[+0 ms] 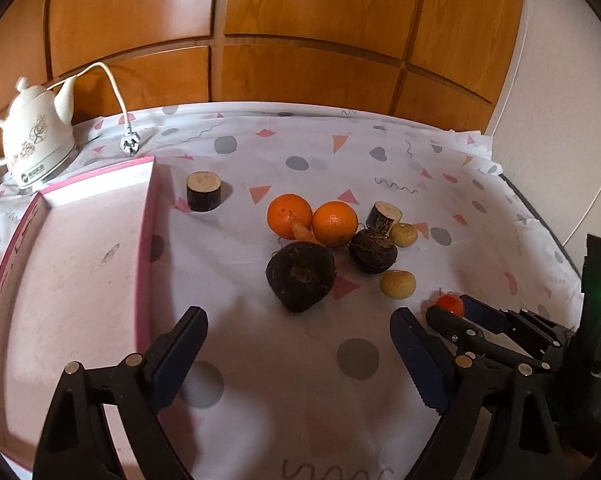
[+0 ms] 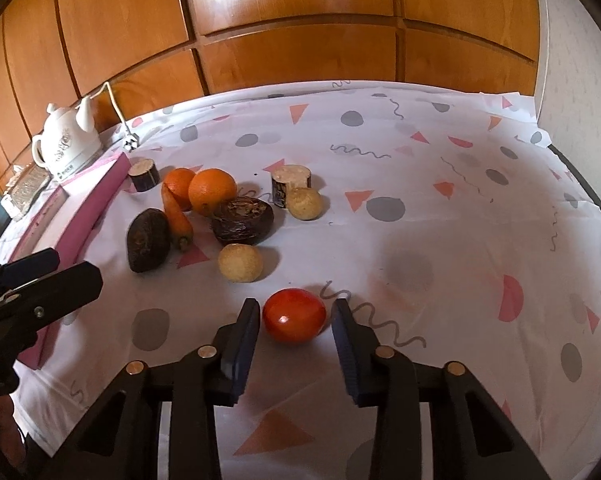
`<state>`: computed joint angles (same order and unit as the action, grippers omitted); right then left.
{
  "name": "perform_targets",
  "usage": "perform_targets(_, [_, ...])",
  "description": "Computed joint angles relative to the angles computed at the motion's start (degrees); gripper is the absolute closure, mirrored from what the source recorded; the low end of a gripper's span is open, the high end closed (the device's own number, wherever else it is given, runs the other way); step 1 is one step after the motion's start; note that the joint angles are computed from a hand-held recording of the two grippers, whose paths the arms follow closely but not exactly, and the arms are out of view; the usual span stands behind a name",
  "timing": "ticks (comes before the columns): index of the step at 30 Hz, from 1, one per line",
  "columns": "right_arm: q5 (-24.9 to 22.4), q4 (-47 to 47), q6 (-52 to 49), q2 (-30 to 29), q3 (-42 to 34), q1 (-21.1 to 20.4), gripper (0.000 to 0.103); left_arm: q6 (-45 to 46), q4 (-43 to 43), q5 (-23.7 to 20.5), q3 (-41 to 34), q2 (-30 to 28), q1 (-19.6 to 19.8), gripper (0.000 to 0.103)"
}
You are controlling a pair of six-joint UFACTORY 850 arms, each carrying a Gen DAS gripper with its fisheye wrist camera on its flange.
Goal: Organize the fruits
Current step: 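Grasp the dark round fruit with the left tool while the right tool grasps the red cherry tomato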
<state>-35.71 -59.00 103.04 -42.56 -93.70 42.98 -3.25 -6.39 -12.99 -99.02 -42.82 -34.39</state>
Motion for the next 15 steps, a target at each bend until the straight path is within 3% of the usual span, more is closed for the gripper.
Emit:
perform_targets(3, [-0.84,0.06,-0.63,-0.51,-0.61,-0.02,0.071,-2.86,3.18,-0.36,-1.84,-1.34,-0.26,0.011])
perform_targets(11, [-2.47,-1.50,-0.51,-1.58,-1.72,0.21,0.071,-7.88,6.79,-3.96,-10.03,-7.16,0.04,0.013])
perform_targets(12, [-2.36,-1.92,-0.06,-1.65,-1.68,0.13,0.071,-8.33,7.51,-4.66,-11.22,-8.01,-0.03,0.015])
perform_targets(15, [-2.58,-2.99,0.44,-2.06,-1.97,0.08,0.071,-6.59,5.96,-7.66,-15.43,-10.97,-0.09,0.038])
